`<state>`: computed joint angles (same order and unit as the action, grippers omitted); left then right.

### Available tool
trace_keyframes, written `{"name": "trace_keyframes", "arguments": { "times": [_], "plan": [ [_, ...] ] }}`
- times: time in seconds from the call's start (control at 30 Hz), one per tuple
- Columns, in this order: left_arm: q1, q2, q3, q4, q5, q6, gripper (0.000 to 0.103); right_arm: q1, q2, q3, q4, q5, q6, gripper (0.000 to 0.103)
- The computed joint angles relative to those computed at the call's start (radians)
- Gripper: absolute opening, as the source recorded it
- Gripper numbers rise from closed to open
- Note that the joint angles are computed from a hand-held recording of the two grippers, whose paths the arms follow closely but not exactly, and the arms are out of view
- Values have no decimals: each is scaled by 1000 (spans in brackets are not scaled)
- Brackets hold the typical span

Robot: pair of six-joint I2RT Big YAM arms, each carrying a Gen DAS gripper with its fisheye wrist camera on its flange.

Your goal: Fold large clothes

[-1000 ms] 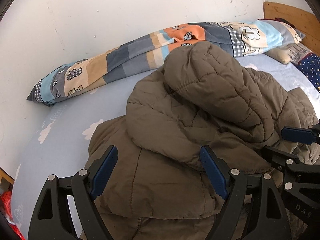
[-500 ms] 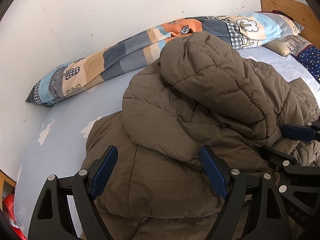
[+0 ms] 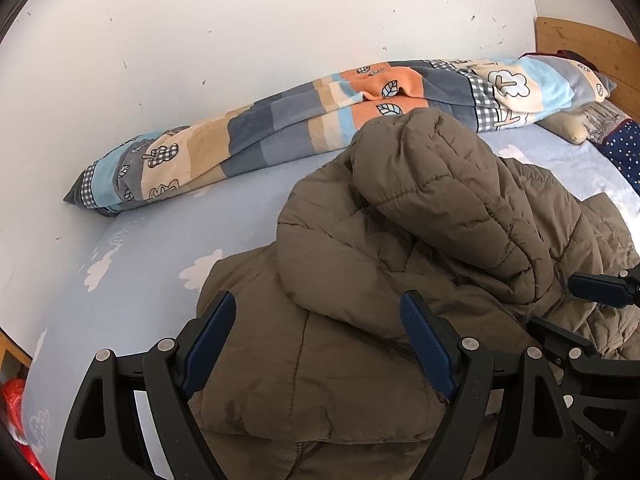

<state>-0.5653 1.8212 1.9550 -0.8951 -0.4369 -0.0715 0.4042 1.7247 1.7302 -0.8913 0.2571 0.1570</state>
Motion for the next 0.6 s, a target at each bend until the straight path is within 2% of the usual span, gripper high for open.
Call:
{"name": "trace_keyframes", "arguments": {
  "times": [0.6],
  "plan": [
    [-1, -10, -15, 11, -10, 0, 83, 17, -22, -8, 32, 24, -40, 48]
  ]
}}
